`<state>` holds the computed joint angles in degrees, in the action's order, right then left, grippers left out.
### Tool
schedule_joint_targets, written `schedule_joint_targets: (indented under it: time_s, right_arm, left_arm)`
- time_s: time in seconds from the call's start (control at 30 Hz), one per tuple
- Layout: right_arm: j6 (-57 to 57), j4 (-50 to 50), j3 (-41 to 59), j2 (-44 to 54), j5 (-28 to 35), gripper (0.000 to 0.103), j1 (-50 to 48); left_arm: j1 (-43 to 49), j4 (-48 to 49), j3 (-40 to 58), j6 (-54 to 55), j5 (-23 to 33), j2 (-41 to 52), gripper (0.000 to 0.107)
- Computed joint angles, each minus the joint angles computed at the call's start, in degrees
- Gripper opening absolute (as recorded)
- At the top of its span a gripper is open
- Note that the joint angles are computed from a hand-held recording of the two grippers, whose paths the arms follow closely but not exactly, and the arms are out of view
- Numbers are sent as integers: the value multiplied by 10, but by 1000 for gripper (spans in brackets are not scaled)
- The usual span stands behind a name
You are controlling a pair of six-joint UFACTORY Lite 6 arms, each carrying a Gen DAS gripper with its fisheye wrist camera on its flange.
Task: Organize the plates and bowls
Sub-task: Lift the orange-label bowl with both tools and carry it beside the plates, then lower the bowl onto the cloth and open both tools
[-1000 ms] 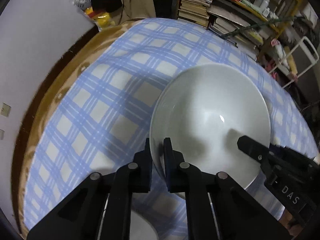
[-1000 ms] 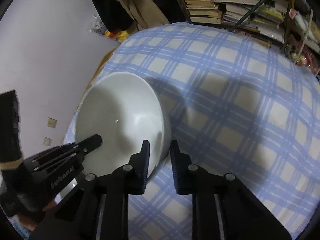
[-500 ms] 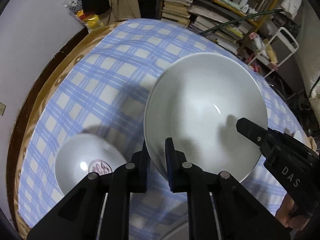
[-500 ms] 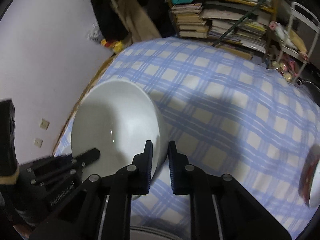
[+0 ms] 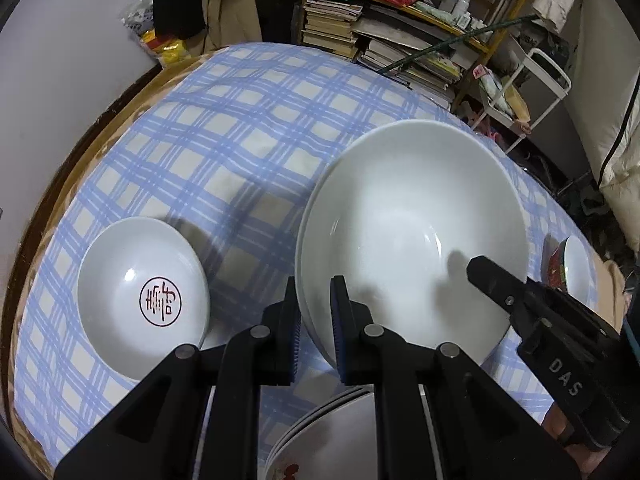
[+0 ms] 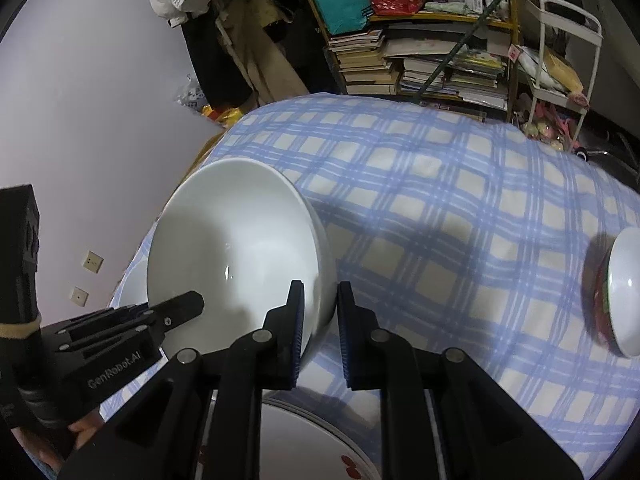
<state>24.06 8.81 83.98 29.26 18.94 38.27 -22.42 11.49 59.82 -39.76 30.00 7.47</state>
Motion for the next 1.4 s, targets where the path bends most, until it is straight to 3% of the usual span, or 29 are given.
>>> schedule_joint_targets:
  time_s: [0.1, 0.4, 0.57, 0.9, 1.1, 1.17, 1.27, 1.37, 1.4]
  right_arm:
    - [-57, 66, -6, 11, -2, 17, -11]
    - [-81, 90, 10, 54, 1, 17, -12]
    - [-87, 87, 27, 72, 0, 20, -11]
    - [-47, 21, 63, 88, 28, 22, -3]
    - [13, -49, 78, 85, 47, 23, 7]
    - [26, -65, 78, 79, 49, 27, 10]
    - [55, -98, 67, 56, 40, 44, 13]
    - [83, -127, 65, 42, 36, 48, 16]
    - [95, -141, 69, 38, 39, 54, 19]
  left_arm:
    - [-6, 12, 1, -11, 0, 16, 14]
    - [8, -23, 2, 25, -13, 62, 14]
    - [-4, 31, 13, -23, -9, 87, 14]
    - [15, -42, -16, 42, -22, 40, 16]
    - [-4, 28, -32, -11, 0, -11, 17]
    - [-8, 46, -39, -26, 17, -34, 17]
    - [-23, 107, -51, -74, 59, -74, 18]
    - [-23, 130, -68, -82, 99, -123, 24]
    - [-16, 126, -75, -70, 105, -141, 28]
